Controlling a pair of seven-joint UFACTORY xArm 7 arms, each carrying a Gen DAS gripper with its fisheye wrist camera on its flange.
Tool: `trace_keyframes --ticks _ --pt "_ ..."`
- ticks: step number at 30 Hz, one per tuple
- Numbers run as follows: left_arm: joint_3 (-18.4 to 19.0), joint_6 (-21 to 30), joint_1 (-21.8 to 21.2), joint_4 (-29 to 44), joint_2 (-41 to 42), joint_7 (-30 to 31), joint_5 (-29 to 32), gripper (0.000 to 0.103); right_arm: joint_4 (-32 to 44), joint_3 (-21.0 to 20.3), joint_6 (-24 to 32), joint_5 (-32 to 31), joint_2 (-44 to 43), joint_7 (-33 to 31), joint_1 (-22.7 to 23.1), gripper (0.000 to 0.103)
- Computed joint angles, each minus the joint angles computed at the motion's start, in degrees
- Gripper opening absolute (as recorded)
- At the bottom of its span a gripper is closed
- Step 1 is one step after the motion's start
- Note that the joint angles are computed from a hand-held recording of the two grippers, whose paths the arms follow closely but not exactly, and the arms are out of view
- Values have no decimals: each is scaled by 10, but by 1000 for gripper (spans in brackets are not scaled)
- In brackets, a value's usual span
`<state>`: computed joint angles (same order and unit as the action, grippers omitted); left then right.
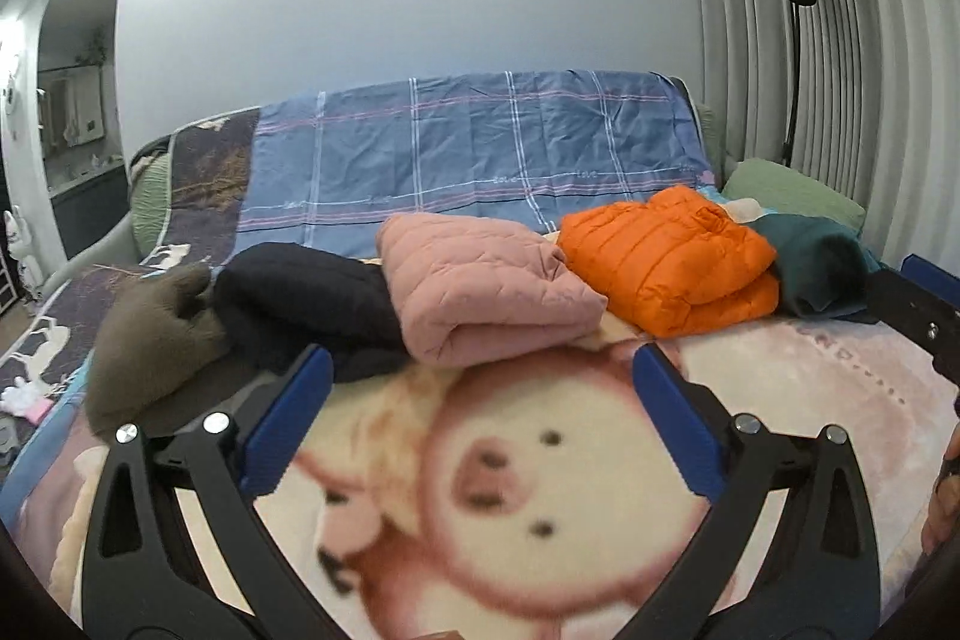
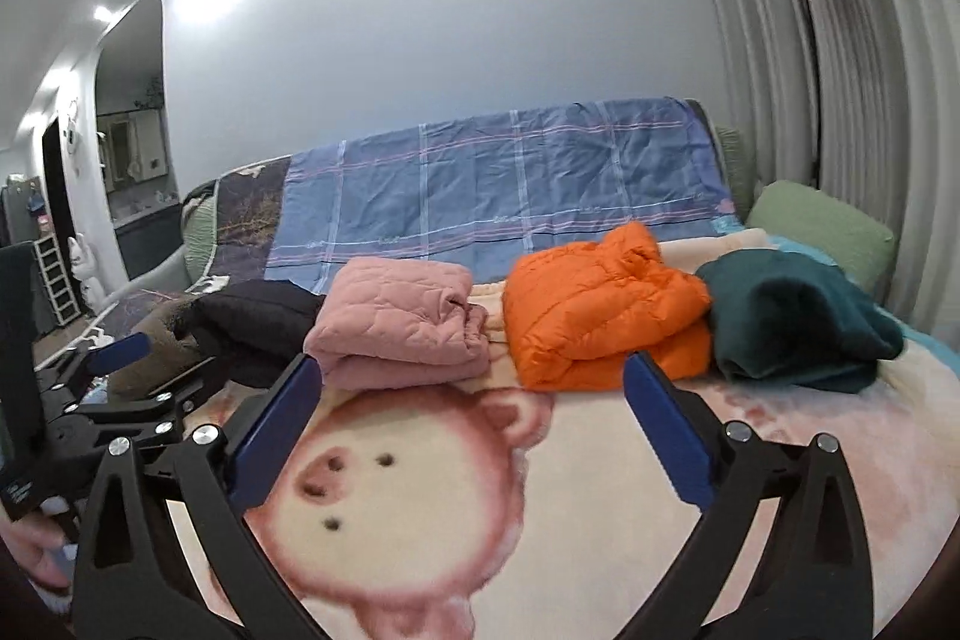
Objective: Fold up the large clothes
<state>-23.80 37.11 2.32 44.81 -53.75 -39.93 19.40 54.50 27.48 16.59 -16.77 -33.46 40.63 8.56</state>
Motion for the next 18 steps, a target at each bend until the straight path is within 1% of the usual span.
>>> trace_keyframes --ticks 3,6,9,18 --pt "-15 40 -7 -8 -37 -13 -5 101 -9 1 20 3 -23 2 8 102" --pt "-17 80 -32 -13 -59 -16 -24 101 -17 2 30 8 -36 3 14 102" --pt "-17 99 -47 -19 -74 -16 -33 101 -25 4 42 12 -50 3 20 102" --pt "-37 128 -58 -3 -69 -12 -36 101 -52 18 69 8 -93 12 10 102"
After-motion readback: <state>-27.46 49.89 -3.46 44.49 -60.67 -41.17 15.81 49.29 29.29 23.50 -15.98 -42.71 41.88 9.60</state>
